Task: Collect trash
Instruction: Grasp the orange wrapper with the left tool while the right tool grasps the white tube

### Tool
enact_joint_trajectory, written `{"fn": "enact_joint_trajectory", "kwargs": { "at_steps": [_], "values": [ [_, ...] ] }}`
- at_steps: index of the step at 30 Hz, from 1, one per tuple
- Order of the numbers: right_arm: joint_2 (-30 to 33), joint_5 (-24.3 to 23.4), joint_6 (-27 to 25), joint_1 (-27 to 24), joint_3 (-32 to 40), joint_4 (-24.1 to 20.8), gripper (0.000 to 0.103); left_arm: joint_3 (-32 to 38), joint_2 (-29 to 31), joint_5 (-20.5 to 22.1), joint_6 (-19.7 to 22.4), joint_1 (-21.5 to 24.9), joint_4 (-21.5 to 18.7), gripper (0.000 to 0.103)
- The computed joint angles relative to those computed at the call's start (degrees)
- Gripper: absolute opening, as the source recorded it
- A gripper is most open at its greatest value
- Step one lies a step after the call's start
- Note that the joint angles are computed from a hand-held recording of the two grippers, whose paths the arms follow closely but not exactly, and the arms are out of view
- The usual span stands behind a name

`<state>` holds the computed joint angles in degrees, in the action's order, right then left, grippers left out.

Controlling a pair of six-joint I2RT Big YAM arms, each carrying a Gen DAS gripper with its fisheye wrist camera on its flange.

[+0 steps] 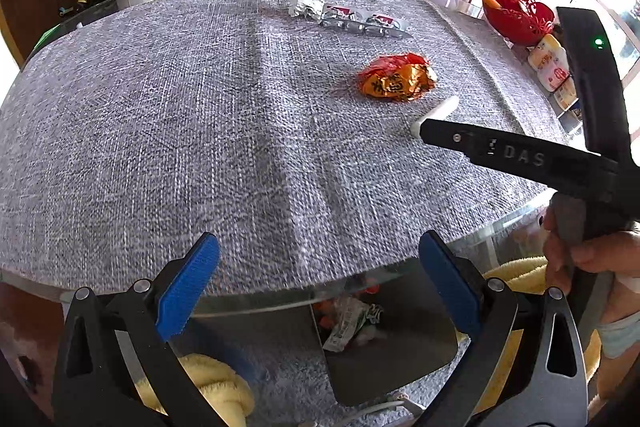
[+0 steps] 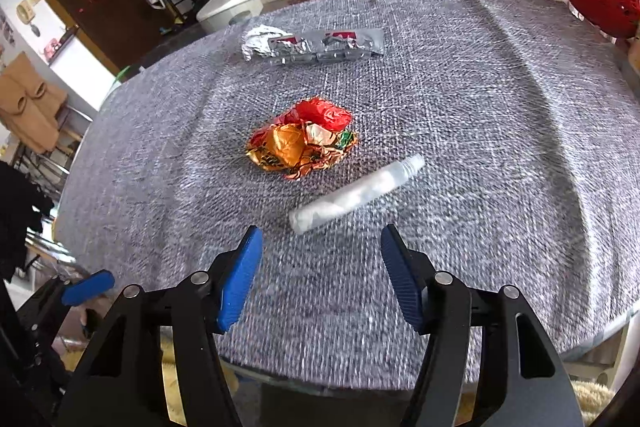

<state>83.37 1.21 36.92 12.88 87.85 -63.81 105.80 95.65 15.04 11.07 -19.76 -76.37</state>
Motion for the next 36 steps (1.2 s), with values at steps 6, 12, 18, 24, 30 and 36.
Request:
{"fn": "enact_joint_trajectory", "kwargs": {
  "at_steps": [6,12,18,24,30,36],
  "values": [
    [3.0,4.0,-1.9,0.8,3.0,-1.0,0.063,3.5,2.7,0.4,0.2,0.1,-1.1,0.095],
    [4.4,10.5,-5.7,0.9,4.5,-3.6,0.021,7.7,5.9,0.6,0.1,-0.4,-2.6,0.095],
    [2.9,7.3,-8.5,-2.7,2.9,-2.7,0.014,14.3,10.2,2.1,-0.6,-2.0,-4.1,0.095],
    [2.4,5.9,-9.9,-6.7,2.7,-1.8,0.014,22.3,15.7,2.5,-1.2,-4.0,-5.8,0.095],
    [2.4,4.7,-10.2,-9.6,3.0,-1.4,0.014,29.9,21.4,3.7,-1.5,-6.0,-8.6,0.095],
    [3.2,2.2,-11.6,-10.8,3.8,-1.1,0.014,35.5,25.8,4.0,-2.7,-7.6,-9.9,0.088]
  ]
}}
